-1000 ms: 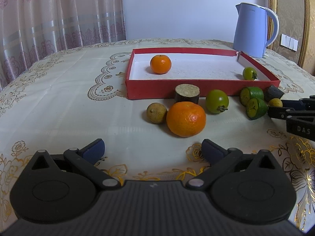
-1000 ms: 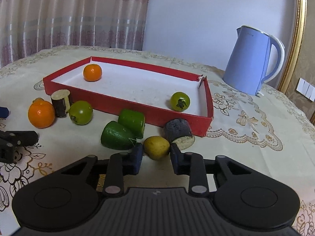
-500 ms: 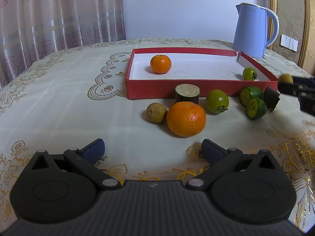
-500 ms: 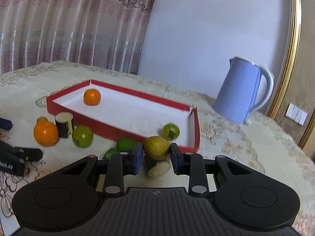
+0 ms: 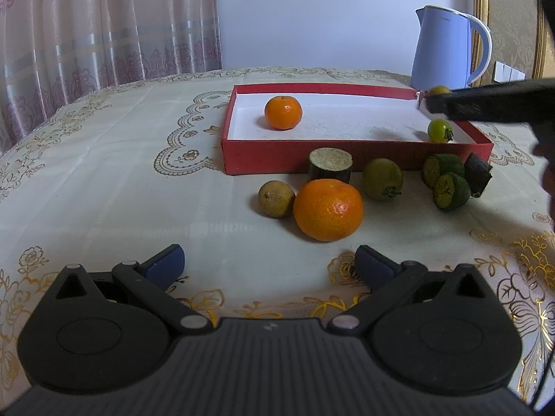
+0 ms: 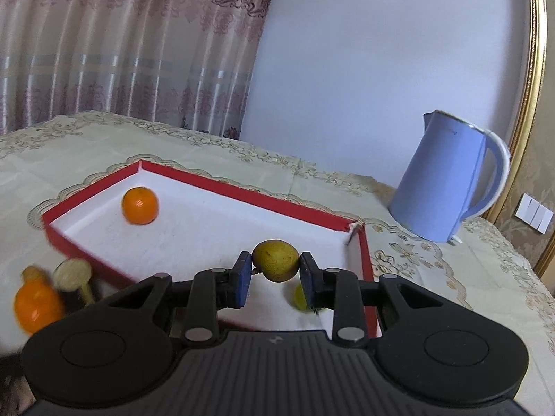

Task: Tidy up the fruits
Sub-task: 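Place the yellow fruit in the red tray and open the right gripper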

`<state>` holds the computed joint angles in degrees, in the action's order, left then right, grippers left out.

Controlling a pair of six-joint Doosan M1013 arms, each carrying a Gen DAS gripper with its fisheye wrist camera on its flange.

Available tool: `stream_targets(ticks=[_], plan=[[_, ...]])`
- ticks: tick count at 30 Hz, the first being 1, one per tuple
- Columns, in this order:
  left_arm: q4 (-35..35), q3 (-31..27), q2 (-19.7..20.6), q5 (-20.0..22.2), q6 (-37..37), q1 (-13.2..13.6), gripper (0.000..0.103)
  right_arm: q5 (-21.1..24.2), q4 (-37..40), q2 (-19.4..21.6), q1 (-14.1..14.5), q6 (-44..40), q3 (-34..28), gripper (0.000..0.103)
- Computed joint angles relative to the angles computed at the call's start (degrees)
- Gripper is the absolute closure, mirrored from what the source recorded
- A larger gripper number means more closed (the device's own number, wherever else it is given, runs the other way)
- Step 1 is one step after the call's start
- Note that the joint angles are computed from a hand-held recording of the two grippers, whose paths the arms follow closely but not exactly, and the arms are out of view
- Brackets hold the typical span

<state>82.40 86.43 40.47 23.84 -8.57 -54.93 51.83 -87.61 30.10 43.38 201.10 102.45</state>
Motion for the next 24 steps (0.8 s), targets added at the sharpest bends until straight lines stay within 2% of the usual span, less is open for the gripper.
stream_targets(ticks=[8,17,24], plan=[[0.0,0.0,0.0,-0.1,-0.1,0.0,0.000,-3.6,6.4,2.3,-3.3,-7.7,-4.4,0.073],[0.0,0.0,0.0,-0.1,-0.1,0.0,0.000,-6.8,19.3,4.1,-5.7,-18.1,-8.6,0.074],[-0.1,0.0,0.0,-0.1,-0.1,0.0,0.000,-7.6,19.6,3.8,-5.8,-18.0,-8.5,0.073]])
